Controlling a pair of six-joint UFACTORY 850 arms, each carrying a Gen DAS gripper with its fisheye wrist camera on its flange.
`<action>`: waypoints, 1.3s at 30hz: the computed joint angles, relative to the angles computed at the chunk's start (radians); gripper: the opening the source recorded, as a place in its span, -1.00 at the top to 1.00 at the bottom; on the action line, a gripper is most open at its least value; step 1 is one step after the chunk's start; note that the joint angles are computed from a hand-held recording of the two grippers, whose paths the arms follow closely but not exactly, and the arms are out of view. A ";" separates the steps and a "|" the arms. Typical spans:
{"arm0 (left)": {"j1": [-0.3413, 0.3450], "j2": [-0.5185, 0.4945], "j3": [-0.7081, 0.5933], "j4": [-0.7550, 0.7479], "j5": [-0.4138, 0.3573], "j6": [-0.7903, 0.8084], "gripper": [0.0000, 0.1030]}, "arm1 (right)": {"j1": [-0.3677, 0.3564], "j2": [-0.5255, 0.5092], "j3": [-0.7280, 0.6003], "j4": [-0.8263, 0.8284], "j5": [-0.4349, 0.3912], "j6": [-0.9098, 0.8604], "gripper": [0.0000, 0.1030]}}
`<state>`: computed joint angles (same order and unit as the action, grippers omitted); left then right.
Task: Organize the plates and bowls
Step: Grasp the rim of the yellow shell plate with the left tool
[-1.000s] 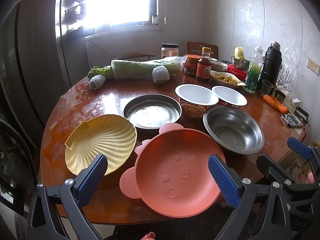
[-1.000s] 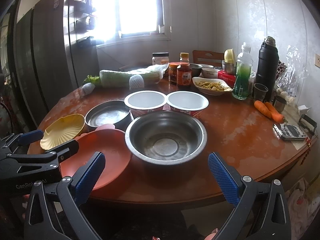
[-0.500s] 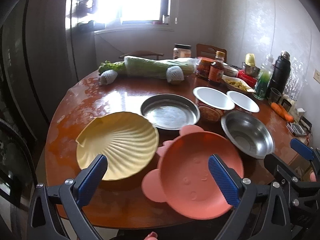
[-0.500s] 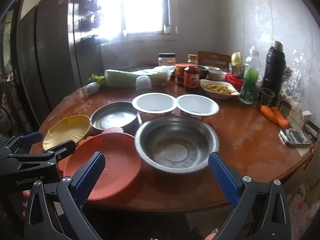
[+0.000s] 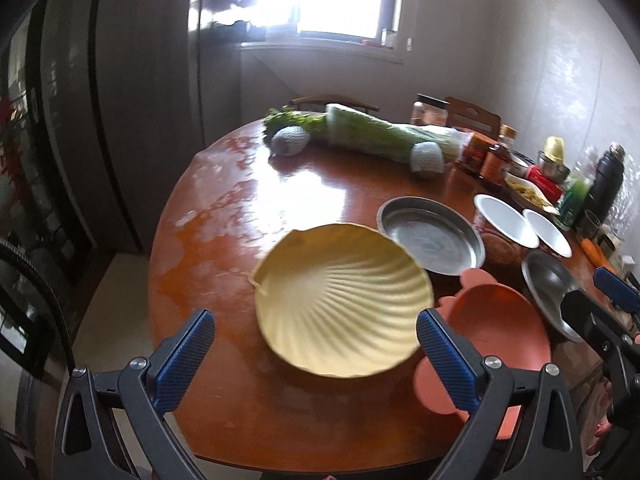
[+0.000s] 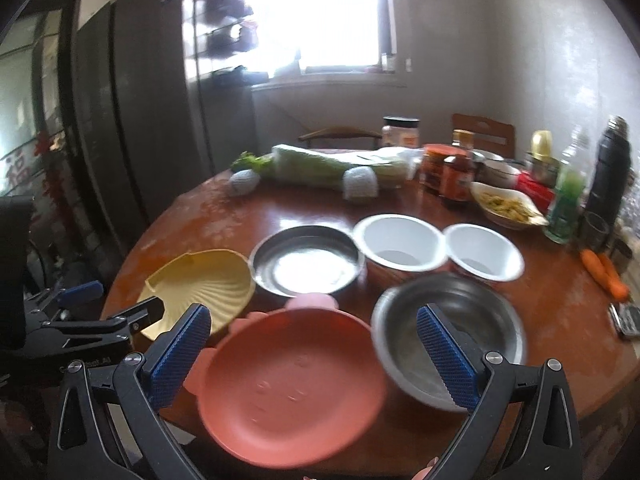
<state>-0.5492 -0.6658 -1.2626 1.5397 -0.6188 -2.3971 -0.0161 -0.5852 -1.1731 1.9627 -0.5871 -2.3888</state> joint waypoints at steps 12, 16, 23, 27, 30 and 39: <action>0.066 0.002 0.048 -0.010 0.076 -0.030 -0.97 | 0.100 -0.093 -0.141 -0.310 0.063 0.299 -1.00; 0.082 0.003 0.065 0.022 0.100 -0.071 -0.97 | 0.119 -0.133 -0.192 -0.409 0.068 0.401 -0.97; 0.093 -0.005 0.068 0.073 0.121 -0.110 -0.83 | 0.137 -0.199 -0.278 -0.632 0.027 0.580 -0.37; 0.096 -0.017 0.049 0.070 0.130 -0.086 -0.74 | 0.145 -0.226 -0.311 -0.705 0.018 0.646 -0.08; 0.101 -0.026 0.036 0.081 0.143 -0.083 -0.65 | 0.148 -0.240 -0.327 -0.730 0.013 0.673 0.01; 0.116 -0.046 0.016 0.139 0.193 -0.131 -0.16 | 0.162 -0.260 -0.355 -0.736 0.049 0.673 0.17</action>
